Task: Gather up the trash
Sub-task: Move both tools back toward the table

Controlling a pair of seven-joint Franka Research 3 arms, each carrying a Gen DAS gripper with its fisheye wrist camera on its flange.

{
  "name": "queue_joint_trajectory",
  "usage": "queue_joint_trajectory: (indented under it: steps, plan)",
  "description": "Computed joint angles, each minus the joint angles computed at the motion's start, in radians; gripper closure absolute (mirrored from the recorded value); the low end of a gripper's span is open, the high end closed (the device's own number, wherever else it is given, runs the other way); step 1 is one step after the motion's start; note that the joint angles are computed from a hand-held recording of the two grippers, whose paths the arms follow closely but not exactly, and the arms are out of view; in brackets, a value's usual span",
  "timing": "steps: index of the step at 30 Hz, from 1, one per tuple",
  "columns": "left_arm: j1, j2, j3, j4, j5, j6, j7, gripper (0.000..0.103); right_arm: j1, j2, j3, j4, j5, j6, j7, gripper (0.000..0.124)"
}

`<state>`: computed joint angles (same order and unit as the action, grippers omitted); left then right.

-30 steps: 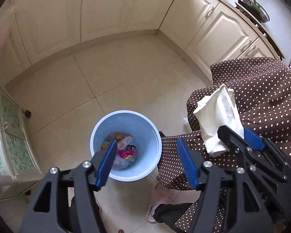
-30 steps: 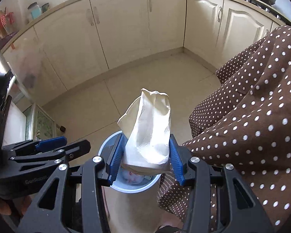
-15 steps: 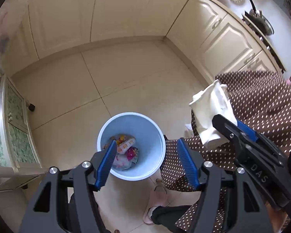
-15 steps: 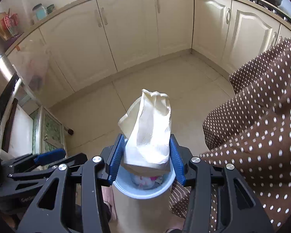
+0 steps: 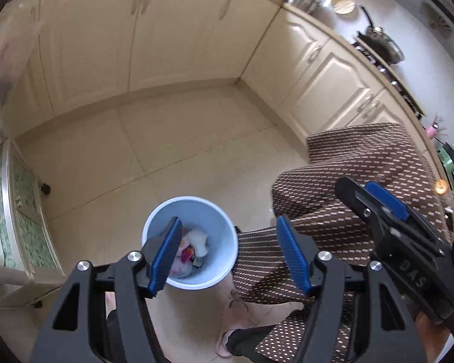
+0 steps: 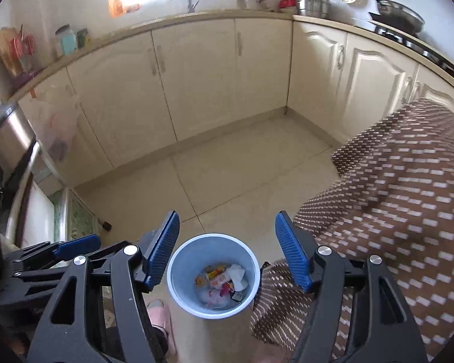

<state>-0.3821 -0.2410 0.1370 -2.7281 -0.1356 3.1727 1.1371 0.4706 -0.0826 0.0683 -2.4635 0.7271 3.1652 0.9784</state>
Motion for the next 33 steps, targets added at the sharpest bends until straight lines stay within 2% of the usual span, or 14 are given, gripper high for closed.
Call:
queue_joint_trajectory:
  steps: [1, 2, 6, 7, 9, 11, 13, 15, 18, 22, 26, 29, 33]
  plan:
    - [0.029, -0.018, -0.036, -0.002, 0.017, -0.007, -0.012, 0.040, 0.023, -0.042, -0.025, -0.019, 0.056, -0.005, -0.048, 0.059]
    - [0.068, -0.045, -0.093, -0.003, 0.045, -0.015, -0.033, 0.040, 0.010, -0.072, -0.016, -0.040, 0.042, 0.000, -0.032, 0.058]
    - [0.126, -0.120, -0.213, 0.004, 0.127, -0.041, -0.106, 0.039, -0.067, -0.246, 0.014, -0.149, -0.066, 0.023, 0.052, 0.057]
    - [0.128, -0.131, -0.229, 0.010, 0.145, -0.047, -0.119, 0.039, -0.063, -0.294, -0.007, -0.173, -0.075, 0.019, 0.051, 0.057]
    - [0.149, -0.154, -0.293, 0.038, 0.193, -0.067, -0.159, 0.037, -0.063, -0.380, -0.049, -0.217, -0.093, 0.007, 0.055, 0.056]
    - [0.152, -0.161, -0.342, 0.073, 0.237, -0.076, -0.194, 0.037, -0.095, -0.462, -0.072, -0.264, -0.122, -0.001, 0.066, 0.056]
    - [0.140, -0.150, -0.365, 0.111, 0.272, -0.085, -0.218, 0.037, -0.166, -0.553, -0.079, -0.312, -0.161, -0.022, 0.079, 0.055]
    - [0.100, -0.112, -0.384, 0.176, 0.300, -0.097, -0.223, 0.036, -0.223, -0.614, -0.100, -0.343, -0.196, -0.033, 0.088, 0.054]
    - [0.098, -0.037, -0.454, 0.285, 0.370, -0.128, -0.259, 0.036, -0.320, -0.683, -0.137, -0.378, -0.245, -0.045, 0.106, 0.053]
    - [0.062, 0.110, -0.502, 0.460, 0.463, -0.180, -0.295, 0.036, -0.456, -0.706, -0.205, -0.384, -0.297, -0.054, 0.111, 0.052]
    - [-0.009, 0.293, -0.507, 0.675, 0.561, -0.244, -0.325, 0.036, -0.535, -0.653, -0.277, -0.343, -0.319, -0.054, 0.098, 0.051]
    - [-0.079, 0.414, -0.486, 0.831, 0.597, -0.309, -0.332, 0.036, -0.561, -0.591, -0.318, -0.303, -0.319, -0.033, 0.084, 0.051]
    - [-0.157, 0.569, -0.456, 1.034, 0.600, -0.364, -0.322, 0.036, -0.556, -0.513, -0.379, -0.254, -0.304, -0.015, 0.062, 0.051]
